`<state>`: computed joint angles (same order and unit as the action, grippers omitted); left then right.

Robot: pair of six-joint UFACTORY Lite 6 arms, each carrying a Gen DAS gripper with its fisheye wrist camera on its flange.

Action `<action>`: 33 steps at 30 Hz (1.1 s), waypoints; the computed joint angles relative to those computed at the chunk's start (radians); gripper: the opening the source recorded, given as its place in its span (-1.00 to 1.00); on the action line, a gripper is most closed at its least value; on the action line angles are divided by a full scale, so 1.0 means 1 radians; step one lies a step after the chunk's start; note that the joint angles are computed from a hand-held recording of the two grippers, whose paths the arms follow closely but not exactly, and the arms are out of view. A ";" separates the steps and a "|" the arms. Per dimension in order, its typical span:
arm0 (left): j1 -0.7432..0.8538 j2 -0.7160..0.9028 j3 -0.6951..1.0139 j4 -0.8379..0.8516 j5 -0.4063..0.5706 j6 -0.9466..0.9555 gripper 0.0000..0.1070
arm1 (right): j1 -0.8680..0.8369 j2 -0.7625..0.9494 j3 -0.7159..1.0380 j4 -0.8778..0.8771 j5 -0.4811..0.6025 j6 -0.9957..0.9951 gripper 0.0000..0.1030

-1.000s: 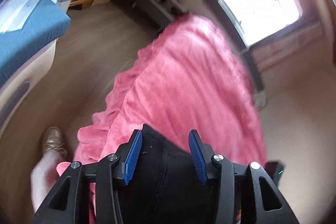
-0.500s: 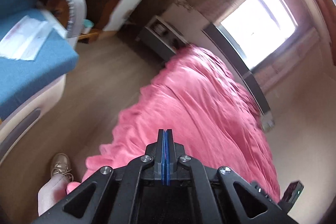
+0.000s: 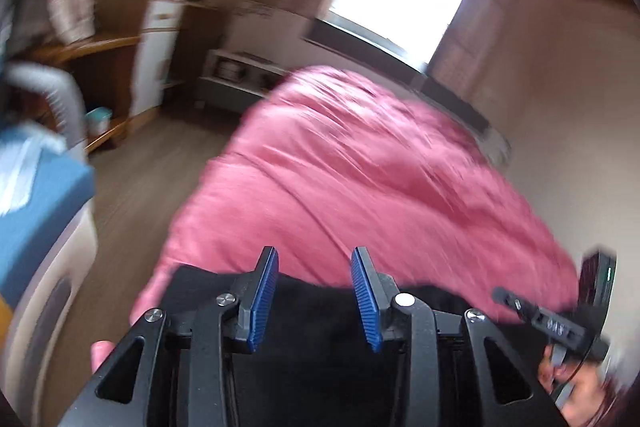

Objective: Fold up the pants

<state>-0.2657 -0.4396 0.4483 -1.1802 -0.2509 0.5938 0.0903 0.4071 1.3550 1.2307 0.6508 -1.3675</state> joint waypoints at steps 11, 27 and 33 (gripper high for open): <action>-0.151 0.529 0.189 -0.276 -0.203 0.270 -0.39 | 0.054 0.128 -0.095 -0.008 -0.094 -0.047 -0.58; -0.374 0.378 0.189 -0.483 -0.209 0.232 -0.07 | -0.446 -0.064 -0.145 -0.180 0.031 0.036 -0.13; -0.441 0.551 0.305 -0.522 -0.191 0.256 0.14 | -0.633 0.033 0.025 -0.341 0.051 0.193 0.27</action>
<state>-0.7065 0.1117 0.7537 -1.7021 -0.4417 0.8496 -0.5428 0.4402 1.3796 0.8893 0.7015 -1.1747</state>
